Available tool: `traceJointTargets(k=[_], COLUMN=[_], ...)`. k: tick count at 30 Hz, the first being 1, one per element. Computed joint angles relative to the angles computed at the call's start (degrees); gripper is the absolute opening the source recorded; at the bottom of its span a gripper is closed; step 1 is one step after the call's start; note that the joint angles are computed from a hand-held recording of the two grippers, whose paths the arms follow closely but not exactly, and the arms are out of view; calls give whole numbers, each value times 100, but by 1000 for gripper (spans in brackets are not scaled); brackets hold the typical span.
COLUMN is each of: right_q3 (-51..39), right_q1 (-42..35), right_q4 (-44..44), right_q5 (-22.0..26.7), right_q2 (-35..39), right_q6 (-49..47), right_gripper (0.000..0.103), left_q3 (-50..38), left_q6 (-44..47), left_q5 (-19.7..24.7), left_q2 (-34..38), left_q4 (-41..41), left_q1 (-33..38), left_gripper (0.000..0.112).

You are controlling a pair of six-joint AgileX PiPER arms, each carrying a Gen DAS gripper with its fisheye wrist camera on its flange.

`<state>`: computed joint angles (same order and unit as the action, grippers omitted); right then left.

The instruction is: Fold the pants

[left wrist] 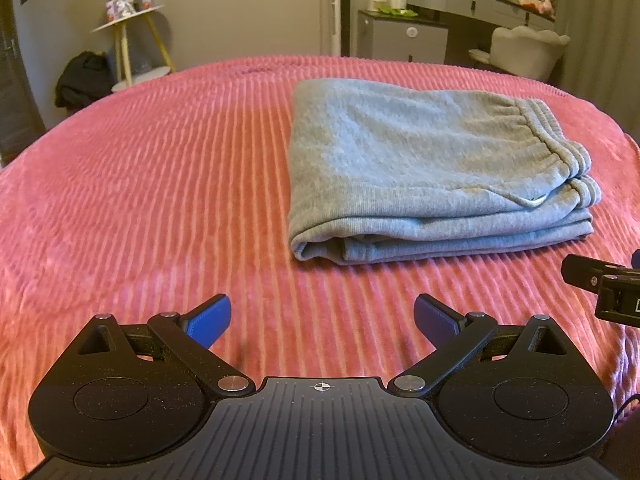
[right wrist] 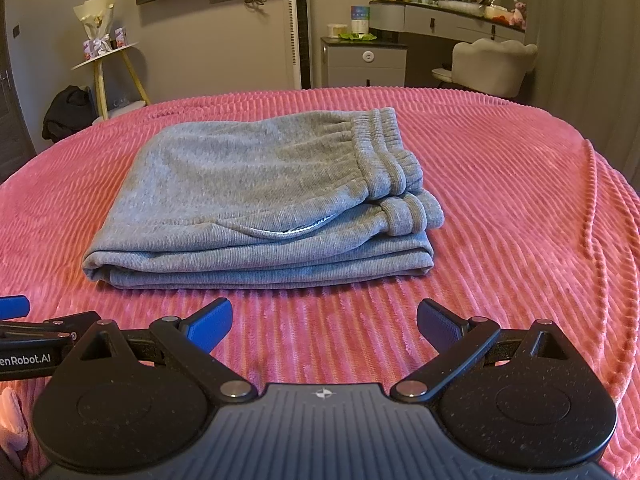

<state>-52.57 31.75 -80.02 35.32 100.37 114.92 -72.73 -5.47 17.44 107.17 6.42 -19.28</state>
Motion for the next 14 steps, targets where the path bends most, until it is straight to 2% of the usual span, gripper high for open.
traceJointTargets(k=[8,14], right_q3=[6,11], right_q1=[15,31], right_q4=[6,3], right_q5=[31,50], right_q2=[-13,-13], right_q6=[18,74], right_gripper=[99,99], left_q3=[-7,83], left_q6=[64,280], left_q5=[3,-159], left_q2=[0,-35], left_q4=[-70,-287], left_q1=[0,6], left_gripper=[101,101])
